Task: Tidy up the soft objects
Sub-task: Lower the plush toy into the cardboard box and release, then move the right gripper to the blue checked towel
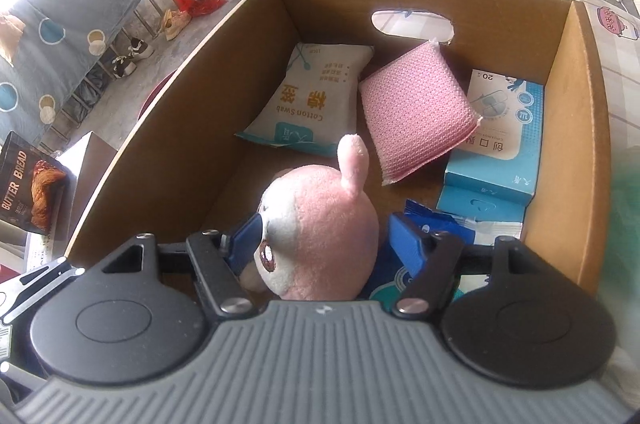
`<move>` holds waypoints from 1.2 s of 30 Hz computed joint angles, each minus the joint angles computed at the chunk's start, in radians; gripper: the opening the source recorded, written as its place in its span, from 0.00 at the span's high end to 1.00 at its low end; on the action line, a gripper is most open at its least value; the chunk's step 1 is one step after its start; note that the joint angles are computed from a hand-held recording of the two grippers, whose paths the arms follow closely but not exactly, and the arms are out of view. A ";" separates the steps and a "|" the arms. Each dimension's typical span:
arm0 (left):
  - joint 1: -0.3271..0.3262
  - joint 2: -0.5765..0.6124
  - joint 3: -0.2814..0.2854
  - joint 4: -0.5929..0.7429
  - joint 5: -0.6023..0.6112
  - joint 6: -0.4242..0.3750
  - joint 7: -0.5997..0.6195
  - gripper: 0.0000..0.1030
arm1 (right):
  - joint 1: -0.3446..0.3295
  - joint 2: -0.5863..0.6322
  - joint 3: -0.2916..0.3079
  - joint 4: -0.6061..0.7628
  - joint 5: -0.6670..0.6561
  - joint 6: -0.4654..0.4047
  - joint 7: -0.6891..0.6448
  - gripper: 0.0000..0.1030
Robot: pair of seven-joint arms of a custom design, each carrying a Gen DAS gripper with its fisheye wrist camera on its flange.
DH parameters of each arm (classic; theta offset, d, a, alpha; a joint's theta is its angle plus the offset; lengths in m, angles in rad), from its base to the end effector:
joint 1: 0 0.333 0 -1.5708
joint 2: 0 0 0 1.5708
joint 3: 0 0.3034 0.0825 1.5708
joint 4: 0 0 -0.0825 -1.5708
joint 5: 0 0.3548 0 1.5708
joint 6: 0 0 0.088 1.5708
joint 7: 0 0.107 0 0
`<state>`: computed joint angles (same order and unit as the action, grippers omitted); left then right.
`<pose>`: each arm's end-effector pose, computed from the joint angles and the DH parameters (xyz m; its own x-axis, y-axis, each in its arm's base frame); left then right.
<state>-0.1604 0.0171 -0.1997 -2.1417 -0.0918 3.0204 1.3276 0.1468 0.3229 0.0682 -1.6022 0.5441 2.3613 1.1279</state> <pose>0.5332 -0.1928 0.5038 -0.1402 -0.9556 0.2592 -0.6942 -0.0918 -0.7139 0.6460 0.1419 0.4913 0.4004 -0.8591 -0.3188 -0.8392 -0.2041 -0.5041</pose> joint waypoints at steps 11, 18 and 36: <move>-0.021 -0.026 -0.003 -0.016 0.007 -0.008 0.017 0.24 | -0.043 -0.209 -0.001 -0.246 0.293 0.147 -0.174 0.32; -0.052 -0.037 -0.011 -0.010 0.031 0.001 0.027 0.20 | -0.029 -0.418 -0.075 -0.456 0.483 0.236 -0.310 0.31; -0.135 0.078 -0.122 0.118 0.033 0.056 0.125 0.20 | -0.133 -0.725 -0.254 -0.934 0.396 0.611 -0.193 0.30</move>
